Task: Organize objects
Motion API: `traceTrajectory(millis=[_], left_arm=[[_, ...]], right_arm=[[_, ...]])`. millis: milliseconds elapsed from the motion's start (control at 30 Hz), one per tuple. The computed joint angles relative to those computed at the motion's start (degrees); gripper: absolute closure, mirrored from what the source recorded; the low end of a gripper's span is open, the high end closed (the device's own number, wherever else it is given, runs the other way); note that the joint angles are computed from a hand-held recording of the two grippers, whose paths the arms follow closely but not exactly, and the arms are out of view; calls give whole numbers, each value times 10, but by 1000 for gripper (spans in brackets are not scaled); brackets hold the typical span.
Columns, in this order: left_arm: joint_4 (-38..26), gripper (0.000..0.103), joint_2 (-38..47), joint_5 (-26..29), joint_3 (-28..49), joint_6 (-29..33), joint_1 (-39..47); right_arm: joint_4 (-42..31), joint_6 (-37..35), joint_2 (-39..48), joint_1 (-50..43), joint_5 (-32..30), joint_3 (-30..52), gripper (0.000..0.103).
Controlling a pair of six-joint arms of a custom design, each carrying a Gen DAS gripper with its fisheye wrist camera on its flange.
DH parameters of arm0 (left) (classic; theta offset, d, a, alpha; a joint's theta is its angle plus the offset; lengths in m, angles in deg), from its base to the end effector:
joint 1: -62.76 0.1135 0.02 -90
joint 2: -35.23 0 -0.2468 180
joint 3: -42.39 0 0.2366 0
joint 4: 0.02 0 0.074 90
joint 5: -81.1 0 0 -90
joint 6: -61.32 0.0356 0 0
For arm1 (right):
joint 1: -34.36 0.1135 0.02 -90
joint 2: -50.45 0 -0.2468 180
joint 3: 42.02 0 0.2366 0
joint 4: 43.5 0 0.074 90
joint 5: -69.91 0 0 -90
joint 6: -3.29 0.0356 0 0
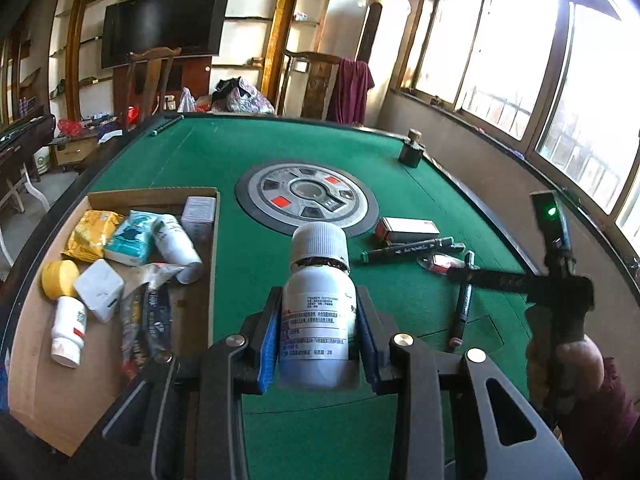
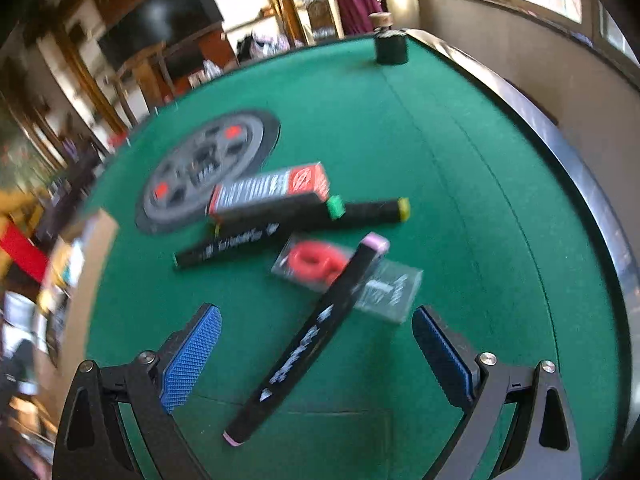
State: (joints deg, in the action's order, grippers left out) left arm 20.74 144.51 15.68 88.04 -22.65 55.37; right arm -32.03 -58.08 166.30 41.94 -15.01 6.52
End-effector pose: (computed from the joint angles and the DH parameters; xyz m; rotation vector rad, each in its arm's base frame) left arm 0.2803 -0.0513 0.0621 0.4812 2.2372 -0.5080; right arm 0.2783 0.0339 0.0267 0.4990 2.4958 0.1357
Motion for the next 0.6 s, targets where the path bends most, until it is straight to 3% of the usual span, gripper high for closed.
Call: traceTrajectory(millis=[100,167,200,233,333,500,600], left_arm=[[11,70,0,14,-8,13,25],[12,70,5,26,-6,19,41],[13,70,10,37,-4,21,54],[12,70,14,45,-1,22,65],[5,70,28,68,8,28,98],[-12,70,51,94,28,24,138],[-19,70,52,100,31,23,154]], right_arm=[[-53,23,19,46,73,42,9],[-92,34,36,65,98,75,25],[-111,38,44,69,108,90,45],[-126,45,57,74,116,105,55],[-116,48,56,83,145,97,77],[-48,52,29,46,81,38,87],[20,49,10,5,-6,-10,87]])
